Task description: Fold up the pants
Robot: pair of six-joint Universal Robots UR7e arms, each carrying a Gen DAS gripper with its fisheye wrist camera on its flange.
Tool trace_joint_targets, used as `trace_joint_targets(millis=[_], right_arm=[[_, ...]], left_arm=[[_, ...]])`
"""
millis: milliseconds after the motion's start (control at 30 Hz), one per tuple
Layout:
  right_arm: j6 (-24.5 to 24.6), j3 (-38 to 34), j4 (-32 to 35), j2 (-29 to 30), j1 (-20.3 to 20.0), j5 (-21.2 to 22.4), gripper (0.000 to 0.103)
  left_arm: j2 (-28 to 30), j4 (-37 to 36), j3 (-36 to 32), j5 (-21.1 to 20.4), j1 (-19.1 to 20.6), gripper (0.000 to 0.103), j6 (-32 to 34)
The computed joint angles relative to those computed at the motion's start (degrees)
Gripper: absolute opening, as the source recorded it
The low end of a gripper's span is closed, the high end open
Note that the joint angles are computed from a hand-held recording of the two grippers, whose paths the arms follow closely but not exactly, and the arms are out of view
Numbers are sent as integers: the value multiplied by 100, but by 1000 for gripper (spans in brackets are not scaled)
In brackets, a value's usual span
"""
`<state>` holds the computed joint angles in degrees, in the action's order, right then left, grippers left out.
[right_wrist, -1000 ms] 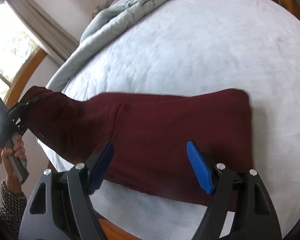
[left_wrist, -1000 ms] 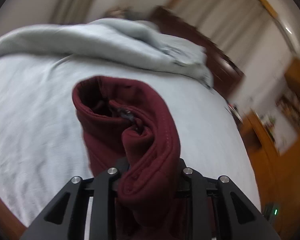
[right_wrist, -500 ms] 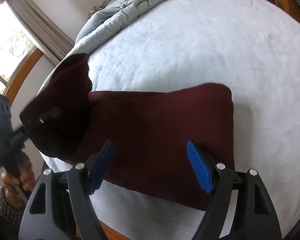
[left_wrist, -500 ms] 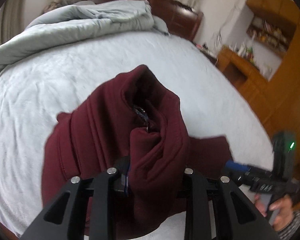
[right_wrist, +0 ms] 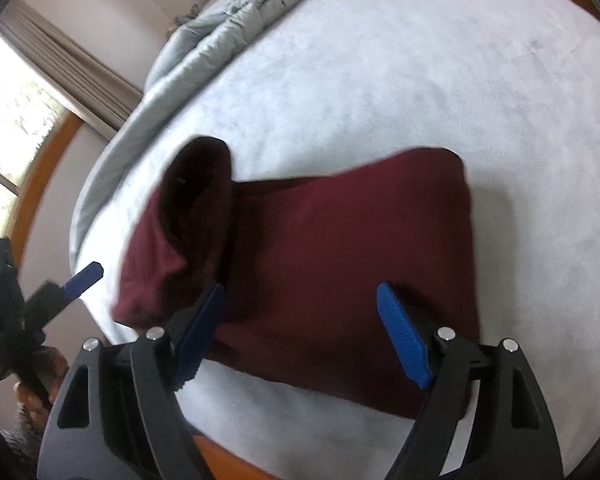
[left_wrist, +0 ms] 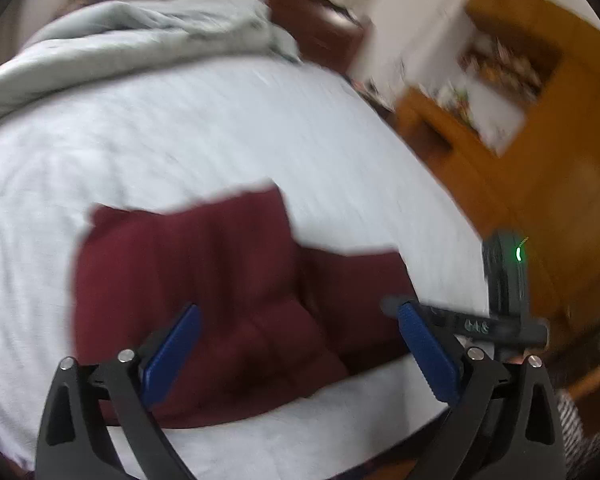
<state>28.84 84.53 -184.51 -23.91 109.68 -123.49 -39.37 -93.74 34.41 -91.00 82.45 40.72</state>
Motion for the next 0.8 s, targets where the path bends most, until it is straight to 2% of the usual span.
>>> trace_joint_targets(millis=[67,133,200,233,300,367,433,500,600,633,700,733,800], right_arm=[[54,-25,-207,5,-19,398,90],[143,-173,-260,63,-112,1144,90],[265,-487,38,191,-160,1497,90],[293,-617,206,237,-164,1513,90],[297,-1004,676,379,-159,1524,90],[244,-1347,1035,518,-161,1615,90],[313,-1748,1664,659,-122,1368,90],[358,-1912,1951,734,-111,1268,90],[600,-2101,2271,857,-163,1340,88],[630,-2175,2349,918,-179,1349,83],[457,-2263,2255,1015,-190,1397,61],[401,-2239,2017,1051,-241,1724,47],[434,-2203,1903,1062,-253,1810,37]], left_arm=[[216,-431,-367,576,-3,99,-223],[441,-919,-599,1209,-1,98,-355],[815,-770,-1231,1452,51,97,-484],[1018,-707,-1543,1638,63,96,-583],[1170,-713,-1700,1897,63,96,-591],[1148,-824,-1512,2090,69,96,-516],[1068,-842,-1288,2116,85,95,-434],[925,-942,-956,2106,101,96,-347],[790,-859,-614,2144,125,96,-301],[783,-777,-583,2131,137,96,-337],[919,-442,-898,2041,177,96,-506],[1029,-234,-1155,2000,190,95,-588],[1208,75,-1598,1926,207,95,-688]])
